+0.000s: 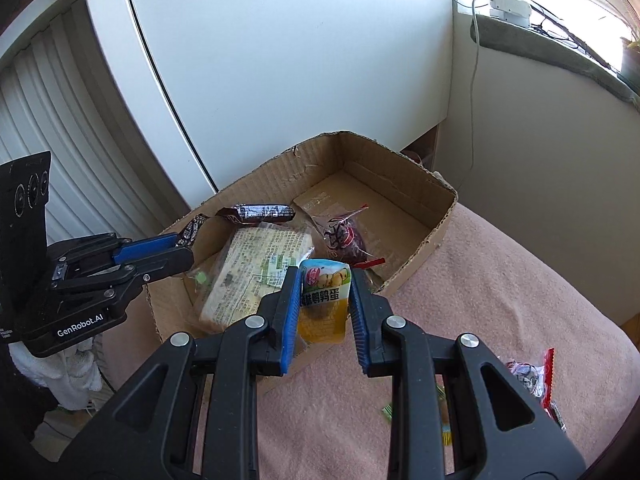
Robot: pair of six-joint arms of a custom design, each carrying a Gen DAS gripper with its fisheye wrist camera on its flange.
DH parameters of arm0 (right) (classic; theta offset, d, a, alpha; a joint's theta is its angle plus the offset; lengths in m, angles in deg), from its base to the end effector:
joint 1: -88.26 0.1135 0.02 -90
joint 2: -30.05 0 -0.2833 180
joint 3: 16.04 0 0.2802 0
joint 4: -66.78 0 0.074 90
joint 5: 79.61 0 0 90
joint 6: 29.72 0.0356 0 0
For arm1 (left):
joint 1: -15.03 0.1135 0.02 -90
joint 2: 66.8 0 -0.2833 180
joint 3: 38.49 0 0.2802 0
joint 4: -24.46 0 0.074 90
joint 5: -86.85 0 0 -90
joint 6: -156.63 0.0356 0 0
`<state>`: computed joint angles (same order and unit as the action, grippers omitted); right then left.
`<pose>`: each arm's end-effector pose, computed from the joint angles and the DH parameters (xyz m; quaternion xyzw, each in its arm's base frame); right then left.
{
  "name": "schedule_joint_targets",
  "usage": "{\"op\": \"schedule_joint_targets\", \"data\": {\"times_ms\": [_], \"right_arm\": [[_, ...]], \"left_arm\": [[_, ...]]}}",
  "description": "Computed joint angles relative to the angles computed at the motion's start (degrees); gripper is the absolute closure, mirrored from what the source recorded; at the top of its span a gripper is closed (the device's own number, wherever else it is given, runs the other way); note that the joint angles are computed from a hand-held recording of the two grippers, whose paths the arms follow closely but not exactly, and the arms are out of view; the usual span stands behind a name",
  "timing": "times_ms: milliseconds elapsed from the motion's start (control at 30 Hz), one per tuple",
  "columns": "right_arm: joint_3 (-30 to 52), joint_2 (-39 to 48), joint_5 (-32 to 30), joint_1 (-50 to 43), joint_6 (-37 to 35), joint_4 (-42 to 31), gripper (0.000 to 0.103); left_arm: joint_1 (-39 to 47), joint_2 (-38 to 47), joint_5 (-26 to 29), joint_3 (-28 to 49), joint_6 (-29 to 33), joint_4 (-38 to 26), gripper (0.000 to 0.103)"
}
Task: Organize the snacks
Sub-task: 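Carry the black packet and jelly cup into the box and open both tools, then grasp the green candy packet with the left tool while the right tool grasps the blue-white chocolate bar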
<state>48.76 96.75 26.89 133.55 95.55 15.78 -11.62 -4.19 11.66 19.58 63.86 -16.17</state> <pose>0.1853 0.1728 0.2782 -0.0365 0.9386 0.0998 0.3281 0.2153 -0.1182 0.2660 0.2377 0.8867 -0.2113 0.3355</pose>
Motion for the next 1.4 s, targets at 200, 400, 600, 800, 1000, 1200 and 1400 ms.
{"op": "schedule_joint_targets", "data": {"times_ms": [200, 400, 600, 800, 1000, 1200, 1400], "right_arm": [[2.3, 3.94, -1.28, -0.12, -1.35, 1.18, 0.078], [3.63, 4.37, 1.0, 0.73, -1.56, 1.2, 0.034], [4.03, 3.14, 2.86, 1.08, -1.22, -0.61, 0.023], [3.08, 0.6, 5.73, 1.96, -0.27, -3.48, 0.023], [0.17, -5.74, 8.61, 2.43, 2.8, -6.22, 0.023], [-3.72, -14.8, 11.02, 2.32, 5.54, -10.26, 0.023], [-6.15, -23.2, 9.97, -0.36, 5.3, -18.51, 0.018]], "left_arm": [[1.09, 0.26, 0.19, 0.26, 0.13, -0.15, 0.083], [1.41, -0.88, -1.23, -0.13, -0.07, 0.3, 0.048], [1.39, -1.93, -1.83, -0.33, -0.25, 0.02, 0.048], [0.55, -2.74, -1.81, -0.41, -1.27, -0.32, 0.048], [-1.96, -3.86, -2.25, -0.23, -2.37, -0.82, 0.048], [-6.95, -4.14, -3.7, 0.15, -4.49, -0.63, 0.048], [-14.69, -3.84, -7.17, 0.63, -7.16, 0.37, 0.048]]}}
